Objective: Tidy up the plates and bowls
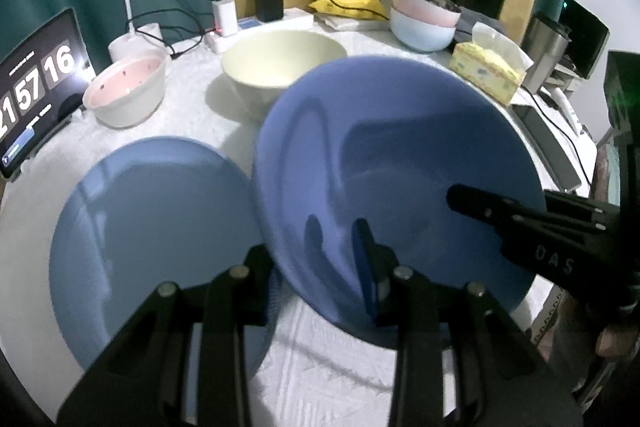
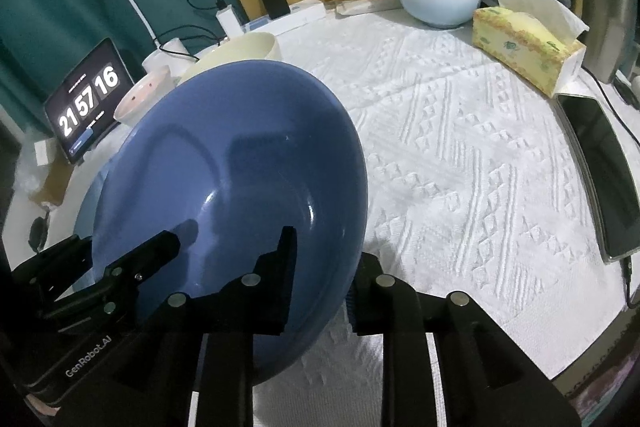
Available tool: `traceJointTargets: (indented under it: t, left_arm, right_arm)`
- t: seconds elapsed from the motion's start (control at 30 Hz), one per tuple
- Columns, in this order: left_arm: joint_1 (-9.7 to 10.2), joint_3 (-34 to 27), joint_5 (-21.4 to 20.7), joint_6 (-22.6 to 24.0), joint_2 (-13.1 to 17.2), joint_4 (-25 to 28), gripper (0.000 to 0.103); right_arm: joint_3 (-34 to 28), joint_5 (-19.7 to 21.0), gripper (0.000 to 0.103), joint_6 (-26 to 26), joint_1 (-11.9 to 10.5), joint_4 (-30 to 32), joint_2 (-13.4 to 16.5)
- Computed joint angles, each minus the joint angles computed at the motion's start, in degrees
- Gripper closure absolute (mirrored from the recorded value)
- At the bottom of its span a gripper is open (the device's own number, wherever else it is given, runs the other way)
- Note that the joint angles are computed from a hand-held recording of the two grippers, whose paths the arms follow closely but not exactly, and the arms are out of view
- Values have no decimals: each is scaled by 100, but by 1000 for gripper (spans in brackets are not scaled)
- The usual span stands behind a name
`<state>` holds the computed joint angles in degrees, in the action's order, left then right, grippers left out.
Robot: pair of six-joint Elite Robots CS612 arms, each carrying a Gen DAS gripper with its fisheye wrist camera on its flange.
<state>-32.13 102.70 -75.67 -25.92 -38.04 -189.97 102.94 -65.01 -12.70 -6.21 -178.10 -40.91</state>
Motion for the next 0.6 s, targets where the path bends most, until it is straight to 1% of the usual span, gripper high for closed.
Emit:
traceJointTargets:
  t: [0.03,0.1,0.37,0.6]
  left_arm:
    - [7,4,-11,-4,-7,-11,69]
    - [12,25,46,-4,-28,-54,67]
    - [83,109,148,-74,-131,-193,65]
    - [121,144,206,-79,-197,-291,63]
  right_arm:
    - [-2,5,74,-16,0,-20,-2]
    - [-13,17,72,-20,-2,-64,1]
    - [-56,-50,72,34,-4,-307,-36]
    - [-111,-81,72,8,15,-341,-62]
